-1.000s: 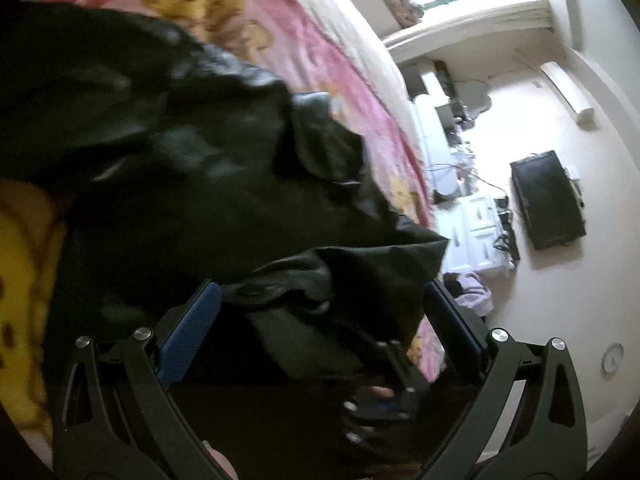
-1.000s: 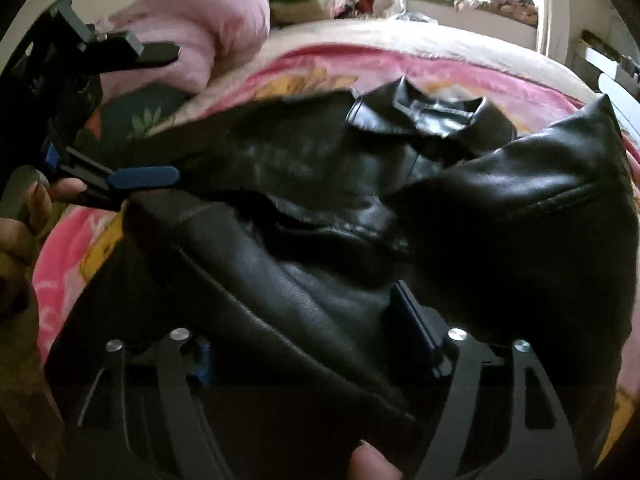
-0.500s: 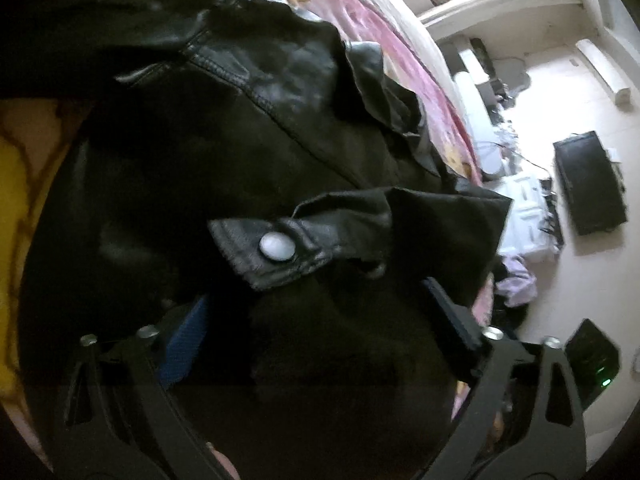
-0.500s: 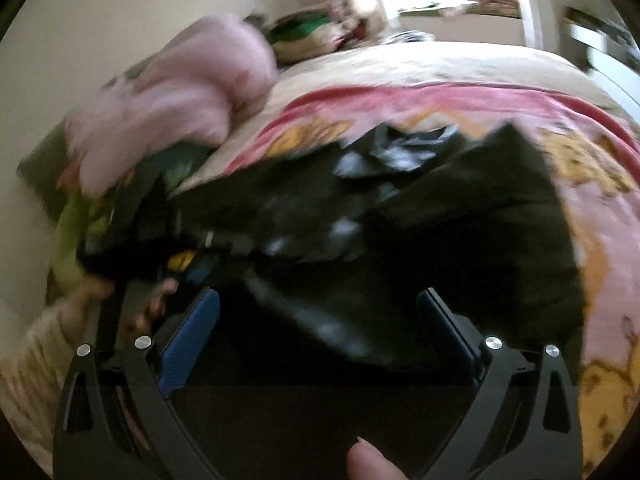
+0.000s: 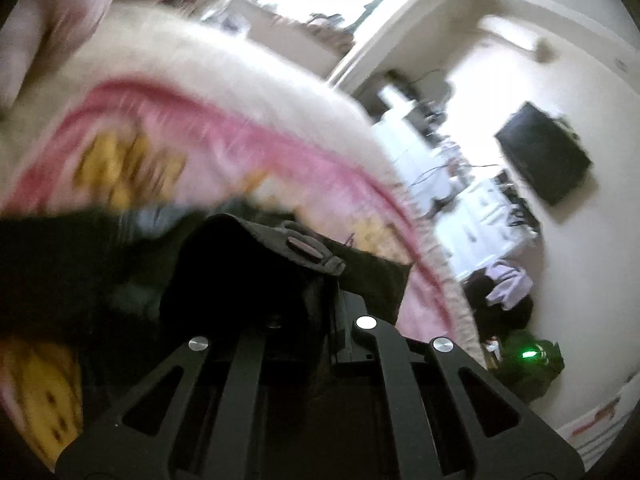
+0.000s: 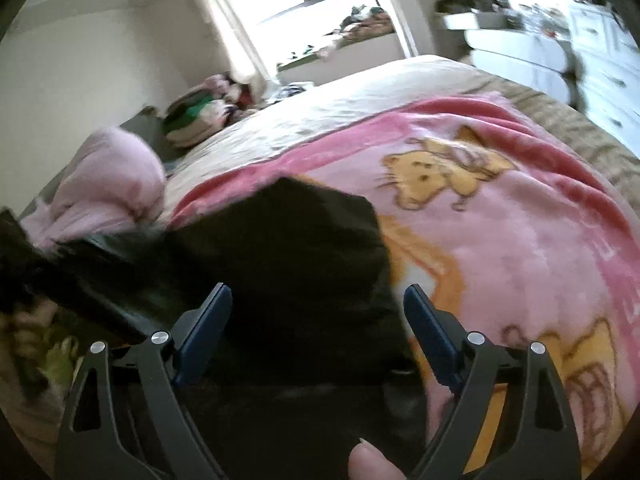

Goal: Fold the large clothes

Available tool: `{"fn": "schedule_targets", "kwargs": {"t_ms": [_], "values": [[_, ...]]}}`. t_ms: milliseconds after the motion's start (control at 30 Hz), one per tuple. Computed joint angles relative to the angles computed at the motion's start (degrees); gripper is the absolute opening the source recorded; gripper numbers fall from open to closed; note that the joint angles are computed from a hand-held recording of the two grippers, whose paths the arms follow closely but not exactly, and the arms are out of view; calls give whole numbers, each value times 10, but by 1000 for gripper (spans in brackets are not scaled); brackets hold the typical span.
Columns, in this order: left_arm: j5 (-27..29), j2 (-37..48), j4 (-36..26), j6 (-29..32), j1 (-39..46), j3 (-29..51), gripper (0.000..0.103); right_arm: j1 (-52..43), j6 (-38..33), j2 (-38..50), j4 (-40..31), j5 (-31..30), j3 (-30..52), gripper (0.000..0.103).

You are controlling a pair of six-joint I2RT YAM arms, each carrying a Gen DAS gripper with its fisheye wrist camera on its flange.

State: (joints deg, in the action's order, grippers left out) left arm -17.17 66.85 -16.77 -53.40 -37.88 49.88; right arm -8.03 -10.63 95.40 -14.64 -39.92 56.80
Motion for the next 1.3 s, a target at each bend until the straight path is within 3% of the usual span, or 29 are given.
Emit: {"fn": "schedule_targets", "kwargs": {"t_ms": [133,233,333,500,633,767,800,900,933,1000,1100,1167,1300], "values": [[-4,-18,-35,56,21,34,0,5,1,18,7,37,1,85],[18,-30,-40,63,72,-9,0,17,22,41,14,77,14,85],[82,-41,-4,47,135,-99,0,37,49,83,1,118,51,85],[129,-8,117,27,152,-229,0,64,128,201,-56,103,170,85],[109,6,187,10,131,-278,0,88,168,257,-83,76,235,85],[91,-21,178,29,115,-270,0,107,192,301,-98,67,284,84],[67,-37,165,40,97,-261,0,107,192,310,-102,58,292,71],[20,-56,151,67,64,-235,0,85,182,302,-62,36,268,20],[12,-54,150,77,61,-227,0,72,190,302,-52,16,262,12],[4,-37,157,98,60,-210,1,49,209,310,-29,-8,251,11],[23,19,178,99,82,-208,1,55,199,317,-15,41,245,14],[23,101,181,100,103,-200,1,68,189,306,3,80,229,22],[117,186,248,65,171,-235,7,94,141,249,17,171,190,44]]}}
